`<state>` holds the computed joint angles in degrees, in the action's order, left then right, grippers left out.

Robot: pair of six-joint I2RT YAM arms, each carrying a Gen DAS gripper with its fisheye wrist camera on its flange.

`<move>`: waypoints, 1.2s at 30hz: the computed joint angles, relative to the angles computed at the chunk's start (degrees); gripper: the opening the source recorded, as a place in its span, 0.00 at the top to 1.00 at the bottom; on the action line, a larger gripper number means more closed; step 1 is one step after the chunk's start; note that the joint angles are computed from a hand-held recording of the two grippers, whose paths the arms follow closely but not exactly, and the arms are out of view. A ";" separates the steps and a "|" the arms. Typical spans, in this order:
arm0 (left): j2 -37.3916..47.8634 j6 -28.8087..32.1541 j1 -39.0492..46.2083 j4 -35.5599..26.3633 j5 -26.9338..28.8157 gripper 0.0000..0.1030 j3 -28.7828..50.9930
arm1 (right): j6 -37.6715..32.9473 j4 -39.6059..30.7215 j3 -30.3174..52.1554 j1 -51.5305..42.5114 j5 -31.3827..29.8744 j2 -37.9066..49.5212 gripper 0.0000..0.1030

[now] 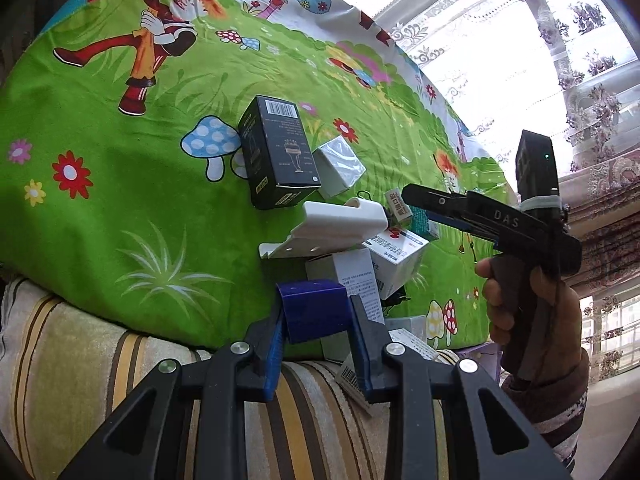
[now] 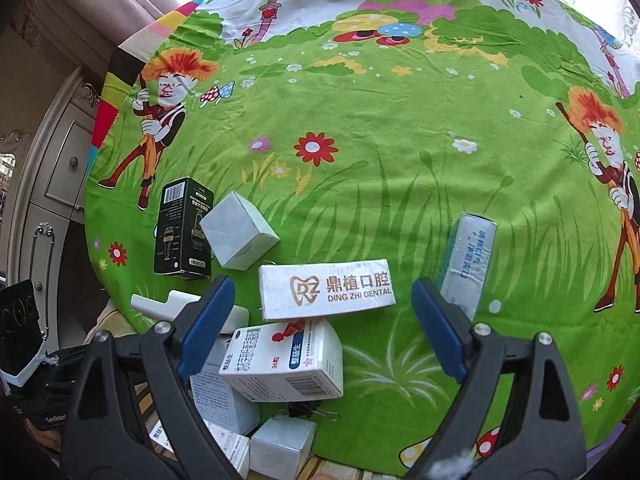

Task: Organize rigid objects
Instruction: 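Grasp the blue-capped item with the left tool while the right tool grasps the DING ZHI DENTAL box, then carry both held items over the purple box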

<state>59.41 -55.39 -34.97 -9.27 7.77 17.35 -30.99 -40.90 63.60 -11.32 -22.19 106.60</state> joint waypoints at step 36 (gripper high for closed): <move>-11.98 -3.85 -7.60 -6.08 -9.27 0.70 -0.48 | -2.92 0.84 -8.40 -8.49 -6.02 -13.71 0.18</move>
